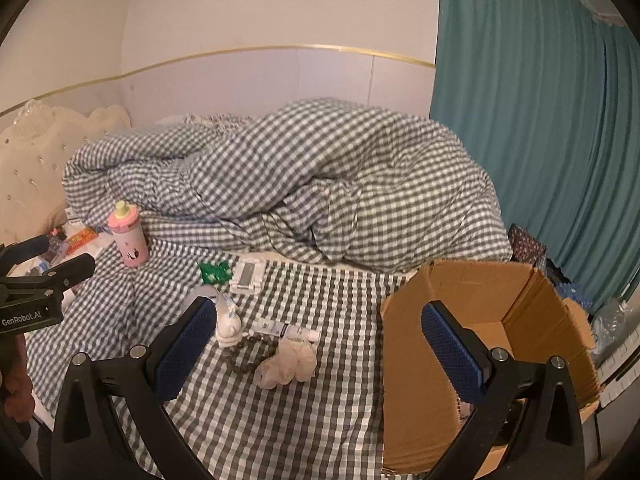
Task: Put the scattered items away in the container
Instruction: 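Withdraw both tools from the box back toward the items on the bed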
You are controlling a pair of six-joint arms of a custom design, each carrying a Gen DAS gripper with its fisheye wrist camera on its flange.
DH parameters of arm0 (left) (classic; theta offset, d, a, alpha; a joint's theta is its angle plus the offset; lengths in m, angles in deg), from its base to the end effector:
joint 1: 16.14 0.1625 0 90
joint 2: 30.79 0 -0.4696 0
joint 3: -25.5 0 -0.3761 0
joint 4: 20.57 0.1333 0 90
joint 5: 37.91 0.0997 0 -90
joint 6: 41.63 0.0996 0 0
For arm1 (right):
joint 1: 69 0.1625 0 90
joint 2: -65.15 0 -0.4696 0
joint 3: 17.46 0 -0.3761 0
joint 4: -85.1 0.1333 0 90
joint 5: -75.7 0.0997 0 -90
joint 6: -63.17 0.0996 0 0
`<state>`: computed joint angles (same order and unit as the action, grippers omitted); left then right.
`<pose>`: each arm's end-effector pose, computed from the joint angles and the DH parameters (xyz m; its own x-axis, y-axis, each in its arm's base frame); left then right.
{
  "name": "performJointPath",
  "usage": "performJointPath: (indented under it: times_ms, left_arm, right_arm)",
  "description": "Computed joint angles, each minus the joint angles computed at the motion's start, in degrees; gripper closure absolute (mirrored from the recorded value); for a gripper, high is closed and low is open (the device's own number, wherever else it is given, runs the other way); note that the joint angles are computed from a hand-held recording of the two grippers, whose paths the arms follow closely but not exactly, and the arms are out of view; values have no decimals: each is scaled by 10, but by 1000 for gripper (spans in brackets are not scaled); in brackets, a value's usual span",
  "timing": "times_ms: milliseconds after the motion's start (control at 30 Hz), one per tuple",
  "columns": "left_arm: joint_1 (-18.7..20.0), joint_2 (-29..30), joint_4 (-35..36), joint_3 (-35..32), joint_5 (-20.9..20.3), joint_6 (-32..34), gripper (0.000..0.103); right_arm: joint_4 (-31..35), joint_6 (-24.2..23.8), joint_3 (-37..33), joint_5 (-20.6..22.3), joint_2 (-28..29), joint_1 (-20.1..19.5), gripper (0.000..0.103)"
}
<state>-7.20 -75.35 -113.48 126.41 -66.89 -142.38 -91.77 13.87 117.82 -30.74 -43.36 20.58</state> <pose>-0.5225 -0.3053 0.0701 -0.6935 -0.2006 -0.6919 0.4982 0.5602 -0.6618 0.1028 -0.3200 0.4772 -0.6270 -0.2133 0.7492 -0.7234 0.5164 -0.4583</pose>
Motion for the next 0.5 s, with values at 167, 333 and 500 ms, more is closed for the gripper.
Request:
performJointPath:
  times_ms: [167,333,500]
  left_arm:
    - [19,4,-41,12,-2,31,0]
    - [40,10,-108,27,2,75,0]
    - [66,20,-187,42,-5,134,0]
  right_arm:
    - [-2,0,-1,17,21,-24,0]
    - [-31,-13,1,4,60,-36,0]
    - [-37,-14,-3,-3,92,-52,0]
